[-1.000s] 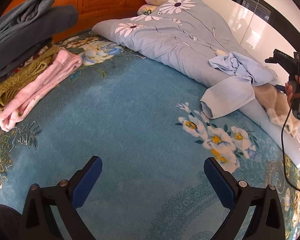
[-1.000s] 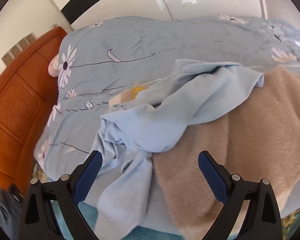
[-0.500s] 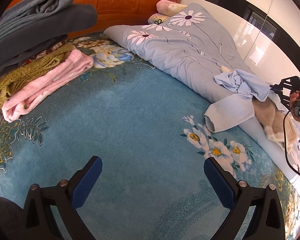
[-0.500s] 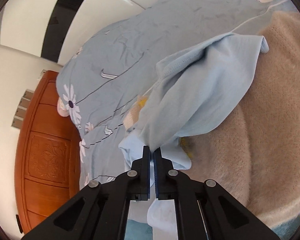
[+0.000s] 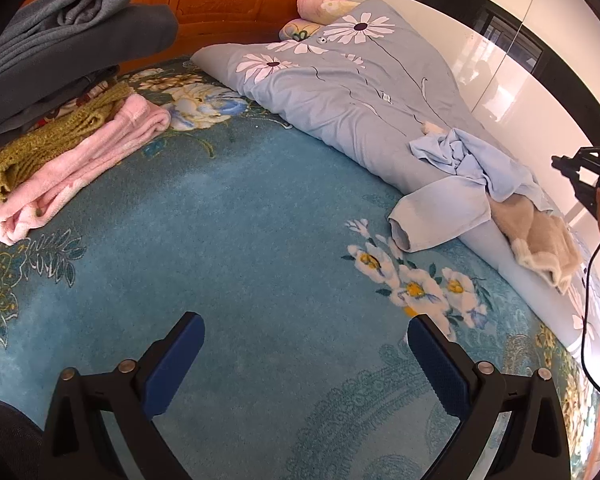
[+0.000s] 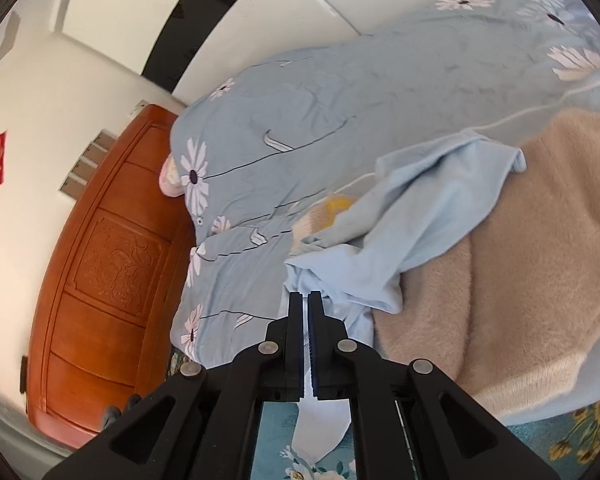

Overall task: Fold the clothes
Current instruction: 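Grasp the light blue shirt's hem with the right gripper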

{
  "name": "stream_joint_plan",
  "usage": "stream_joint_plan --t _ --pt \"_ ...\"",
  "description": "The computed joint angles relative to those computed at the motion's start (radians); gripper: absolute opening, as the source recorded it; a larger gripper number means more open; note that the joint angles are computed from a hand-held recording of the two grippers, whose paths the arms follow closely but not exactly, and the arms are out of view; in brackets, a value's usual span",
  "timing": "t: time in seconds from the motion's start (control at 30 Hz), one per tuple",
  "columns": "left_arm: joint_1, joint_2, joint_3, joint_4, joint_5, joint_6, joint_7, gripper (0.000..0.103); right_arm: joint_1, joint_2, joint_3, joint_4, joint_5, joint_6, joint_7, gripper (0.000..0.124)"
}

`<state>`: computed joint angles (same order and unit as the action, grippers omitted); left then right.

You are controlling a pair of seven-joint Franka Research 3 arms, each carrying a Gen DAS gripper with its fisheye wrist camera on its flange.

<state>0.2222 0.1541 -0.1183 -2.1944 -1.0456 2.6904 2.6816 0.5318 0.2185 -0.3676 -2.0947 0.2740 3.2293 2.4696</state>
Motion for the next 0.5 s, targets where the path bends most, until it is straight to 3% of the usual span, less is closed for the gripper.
stream_joint_plan --t 0.03,0.1,0.13,0.2,0.23,0.3,0.37,0.47,0.5 --pt "-0.001 0.004 0.000 0.002 0.004 0.004 -0.004 0.103 -0.047 0.014 0.053 0.013 0.078 -0.020 -0.054 0.027" --pt "-0.005 0.012 -0.001 0.003 0.018 0.020 -0.019 0.103 -0.126 0.044 0.112 0.036 0.055 -0.066 0.010 0.067" --pt "-0.005 0.016 -0.003 0.005 0.023 0.028 -0.025 0.103 -0.135 0.061 0.116 0.046 0.067 -0.072 0.027 0.072" --pt "-0.003 0.025 -0.007 0.010 0.028 0.043 -0.043 0.103 -0.090 0.099 0.049 0.061 0.038 -0.068 0.127 0.072" --pt "-0.001 0.031 -0.009 0.014 0.033 0.047 -0.055 0.103 -0.098 0.118 0.049 0.069 0.018 -0.056 0.179 0.072" --pt "0.006 0.039 -0.014 0.020 0.037 0.053 -0.075 0.103 -0.191 0.156 0.153 0.106 0.135 -0.027 0.120 0.072" --pt "0.012 0.047 -0.019 0.026 0.041 0.059 -0.093 0.103 -0.277 0.188 0.244 0.132 0.158 0.022 0.138 0.072" --pt "0.020 0.052 -0.026 0.027 0.055 0.067 -0.109 0.103 -0.352 0.228 0.327 0.172 0.208 0.085 0.115 0.071" --pt "0.022 0.053 -0.029 0.026 0.058 0.071 -0.111 0.103 -0.373 0.235 0.349 0.185 0.223 0.076 0.111 0.063"
